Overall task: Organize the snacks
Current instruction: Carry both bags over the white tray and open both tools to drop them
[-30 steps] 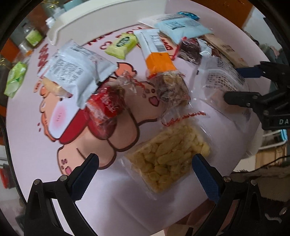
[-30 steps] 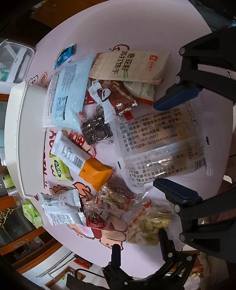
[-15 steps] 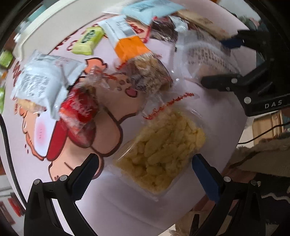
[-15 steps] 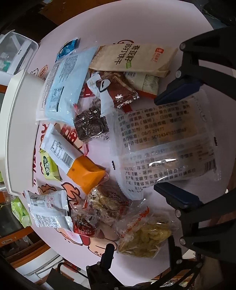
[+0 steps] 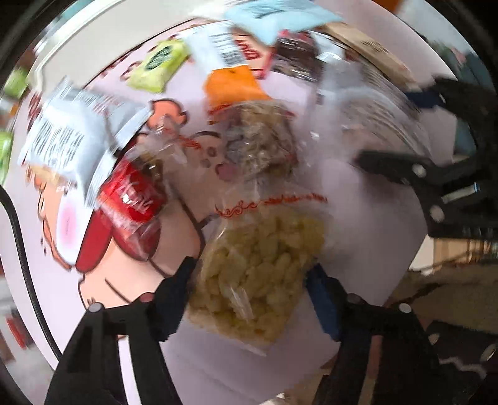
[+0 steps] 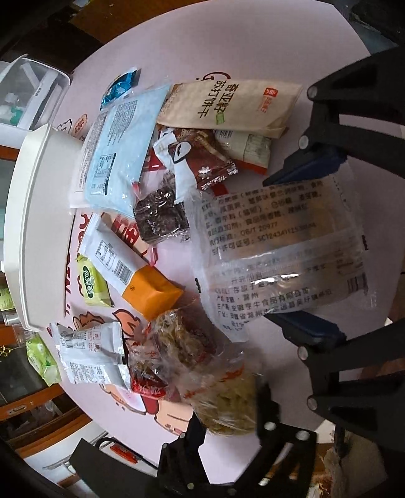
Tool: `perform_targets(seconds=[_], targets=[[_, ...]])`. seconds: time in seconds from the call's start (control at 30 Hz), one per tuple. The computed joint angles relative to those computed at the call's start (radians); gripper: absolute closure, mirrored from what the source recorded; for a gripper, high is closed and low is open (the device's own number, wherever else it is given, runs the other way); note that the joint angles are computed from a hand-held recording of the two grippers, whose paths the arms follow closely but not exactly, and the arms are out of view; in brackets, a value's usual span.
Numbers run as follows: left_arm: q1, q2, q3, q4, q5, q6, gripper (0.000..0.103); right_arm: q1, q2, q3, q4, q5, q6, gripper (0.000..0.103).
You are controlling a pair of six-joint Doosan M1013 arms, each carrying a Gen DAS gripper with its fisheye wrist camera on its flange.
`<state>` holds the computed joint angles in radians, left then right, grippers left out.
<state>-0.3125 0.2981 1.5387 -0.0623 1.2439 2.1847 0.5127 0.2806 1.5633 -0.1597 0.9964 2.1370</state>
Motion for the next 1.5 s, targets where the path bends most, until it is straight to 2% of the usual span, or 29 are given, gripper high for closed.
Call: perform_targets(seconds=[0.07, 0.23, 0.43, 0.67, 0.8, 1.03, 1.27, 1.37, 1.5], targets=[[-0.003, 0.002, -0.010, 0.015, 0.011, -0.067, 0.039, -0.005, -0.016, 0.009, 0.016, -0.018, -0.019, 0.031], [0.001, -0.022, -0.016, -0.003, 0.005, -0.144, 0.039, -0.010, -0.068, 0.026, 0.013, -0.078, -0.066, 0.031], [-0.016, -0.072, -0.026, -0.013, -0.059, -0.274, 0.039, -0.022, -0.111, 0.011, -0.018, -0.171, -0.092, 0.031], [0.018, -0.092, -0.122, -0.048, -0.104, -0.367, 0.039, -0.062, -0.117, -0.046, -0.004, -0.243, -0.141, 0.031], [0.027, -0.087, -0.183, -0.048, -0.153, -0.413, 0.039, -0.085, -0.084, -0.118, -0.016, -0.241, -0.157, 0.031], [0.062, 0.002, -0.345, -0.078, -0.160, -0.403, 0.039, -0.108, 0.026, -0.296, -0.167, -0.155, -0.054, 0.030], [0.092, 0.154, -0.563, -0.143, -0.115, -0.361, 0.039, -0.138, 0.171, -0.492, -0.266, -0.014, 0.041, 0.029], [0.099, 0.226, -0.654, -0.166, -0.087, -0.351, 0.039, -0.151, 0.217, -0.548, -0.258, 0.028, 0.060, 0.026], [0.101, 0.317, -0.769, -0.183, -0.032, -0.372, 0.037, -0.183, 0.275, -0.618, -0.179, 0.073, 0.069, 0.025]])
